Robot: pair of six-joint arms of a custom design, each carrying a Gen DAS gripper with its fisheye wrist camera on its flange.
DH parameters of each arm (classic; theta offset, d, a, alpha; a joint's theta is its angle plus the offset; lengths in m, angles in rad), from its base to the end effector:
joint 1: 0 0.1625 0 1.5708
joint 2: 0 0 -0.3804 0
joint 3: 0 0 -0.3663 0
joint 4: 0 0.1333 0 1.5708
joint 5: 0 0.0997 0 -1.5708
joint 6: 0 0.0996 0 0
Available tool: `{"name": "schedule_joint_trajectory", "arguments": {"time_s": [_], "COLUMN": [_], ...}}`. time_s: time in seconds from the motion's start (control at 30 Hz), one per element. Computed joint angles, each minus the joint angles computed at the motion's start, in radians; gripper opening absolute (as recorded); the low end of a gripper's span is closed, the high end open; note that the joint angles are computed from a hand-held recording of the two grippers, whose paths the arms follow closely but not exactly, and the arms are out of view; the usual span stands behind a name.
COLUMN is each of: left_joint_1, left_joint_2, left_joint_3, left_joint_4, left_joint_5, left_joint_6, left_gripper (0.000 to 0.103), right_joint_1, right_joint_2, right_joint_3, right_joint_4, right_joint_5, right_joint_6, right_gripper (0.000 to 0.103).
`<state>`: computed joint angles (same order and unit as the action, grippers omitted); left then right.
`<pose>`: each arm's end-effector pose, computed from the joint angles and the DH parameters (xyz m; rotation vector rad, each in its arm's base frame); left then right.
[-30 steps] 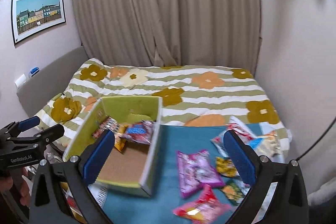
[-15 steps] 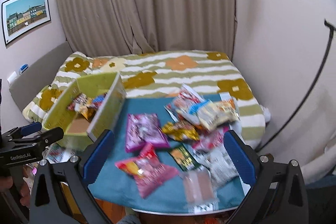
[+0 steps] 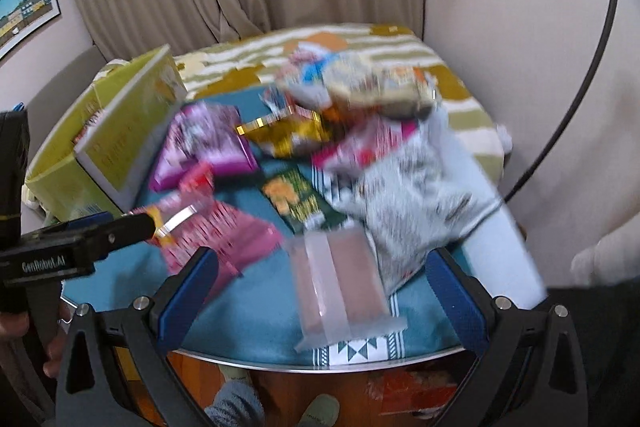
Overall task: Organize snacks
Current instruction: 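Grasp the pink strawberry bag with the left tool while the right tool grasps the pale pink pack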
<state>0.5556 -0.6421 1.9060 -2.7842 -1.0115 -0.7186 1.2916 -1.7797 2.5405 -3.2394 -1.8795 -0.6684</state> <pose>-0.3356 -0.4275 -0.0482 0.4168 2.6577 -0.5449 0.0102 -0.3385 0.3022 0.2774 -2.3236 0.8473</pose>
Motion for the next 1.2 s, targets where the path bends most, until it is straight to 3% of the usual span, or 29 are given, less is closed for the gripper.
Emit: {"name": "schedule_joint_trajectory", "arguments": {"time_s": [0.2, 0.33, 0.5, 0.53, 0.67, 1.0, 1.2], "left_joint_1": [0.049, 0.061, 0.069, 0.070, 0.060, 0.055, 0.050], "left_joint_2": [0.075, 0.100, 0.106, 0.107, 0.115, 0.089, 0.083], "left_joint_3": [-0.051, -0.072, -0.079, -0.080, -0.092, -0.062, -0.053], "left_joint_4": [-0.068, -0.081, -0.084, -0.090, -0.071, -0.063, -0.062], "left_joint_5": [-0.066, -0.076, -0.104, -0.111, -0.097, -0.092, -0.081], "left_joint_6": [0.049, 0.072, 0.092, 0.099, 0.118, 0.089, 0.082], "left_gripper": [0.102, 0.102, 0.081, 0.072, 0.065, 0.063, 0.063], "right_joint_1": [-0.095, -0.107, -0.111, -0.110, -0.118, -0.115, -0.102], "right_joint_2": [0.062, 0.116, 0.163, 0.168, 0.177, 0.175, 0.224], "right_joint_3": [0.022, 0.019, 0.009, 0.008, 0.006, 0.024, 0.002], "right_joint_4": [-0.051, -0.104, -0.140, -0.143, -0.150, -0.138, -0.166], "right_joint_5": [0.035, 0.029, 0.026, 0.024, 0.032, 0.032, 0.027], "right_joint_6": [-0.036, -0.068, -0.105, -0.108, -0.121, -0.105, -0.125], "right_gripper": [0.103, 0.103, 0.103, 0.103, 0.103, 0.098, 0.094]}}
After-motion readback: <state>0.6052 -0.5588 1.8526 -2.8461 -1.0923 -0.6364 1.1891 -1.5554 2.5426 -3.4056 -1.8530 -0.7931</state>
